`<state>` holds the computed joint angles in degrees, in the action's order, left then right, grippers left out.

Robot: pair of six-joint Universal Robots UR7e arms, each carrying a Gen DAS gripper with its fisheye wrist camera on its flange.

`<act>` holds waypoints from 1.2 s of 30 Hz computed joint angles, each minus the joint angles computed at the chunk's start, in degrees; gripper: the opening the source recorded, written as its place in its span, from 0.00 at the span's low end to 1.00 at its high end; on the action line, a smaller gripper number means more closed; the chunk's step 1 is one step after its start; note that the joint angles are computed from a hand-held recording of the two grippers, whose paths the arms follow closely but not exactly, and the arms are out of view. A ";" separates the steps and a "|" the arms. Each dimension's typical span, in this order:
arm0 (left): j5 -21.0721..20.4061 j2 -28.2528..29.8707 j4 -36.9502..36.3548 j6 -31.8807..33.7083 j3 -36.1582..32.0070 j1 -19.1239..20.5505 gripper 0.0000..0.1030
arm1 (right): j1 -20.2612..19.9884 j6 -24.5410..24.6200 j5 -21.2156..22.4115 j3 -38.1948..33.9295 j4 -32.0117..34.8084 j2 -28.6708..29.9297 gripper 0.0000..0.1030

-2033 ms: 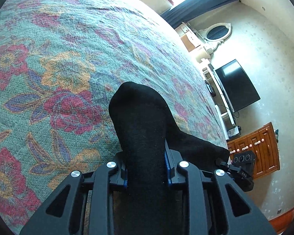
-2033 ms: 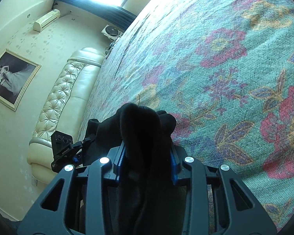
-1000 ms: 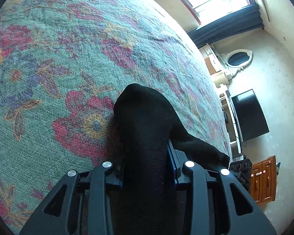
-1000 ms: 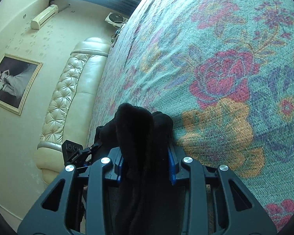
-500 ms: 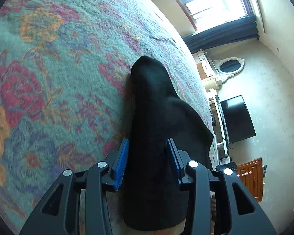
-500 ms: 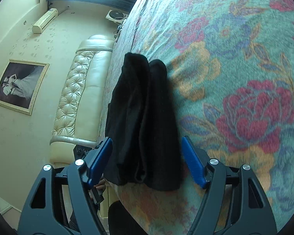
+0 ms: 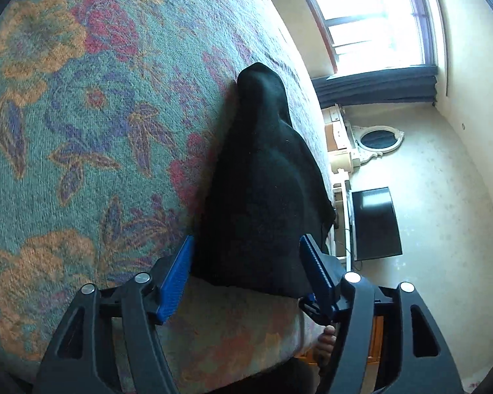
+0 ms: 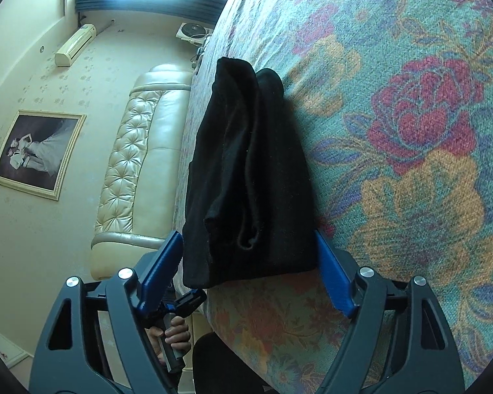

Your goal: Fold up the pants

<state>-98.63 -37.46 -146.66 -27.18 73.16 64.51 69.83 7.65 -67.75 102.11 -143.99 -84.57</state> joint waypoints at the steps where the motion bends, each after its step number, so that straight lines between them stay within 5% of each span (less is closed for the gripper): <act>1: -0.39 0.13 0.32 0.59 -0.26 0.06 0.68 | -0.11 -0.18 0.06 0.12 -0.17 -0.03 0.77; 9: 5.45 3.00 4.88 7.93 -3.99 -2.58 0.80 | 2.42 -1.01 -5.63 -0.22 -0.58 0.48 0.76; 12: 9.60 3.13 6.36 12.79 -3.83 -3.99 0.76 | 3.62 -0.76 -10.97 0.40 -0.92 0.28 0.49; 14: 11.36 3.11 6.71 13.60 -3.75 -4.28 0.71 | 2.56 -0.03 -9.46 1.69 -2.19 -0.32 0.40; 22: 12.58 2.59 5.85 11.42 -3.24 -4.49 0.47 | 2.46 0.27 -9.50 2.72 -3.39 -0.91 0.38; 36: 15.80 1.79 3.83 12.34 -1.61 -5.79 0.41 | 0.90 0.62 -7.14 4.99 -4.74 -2.73 0.35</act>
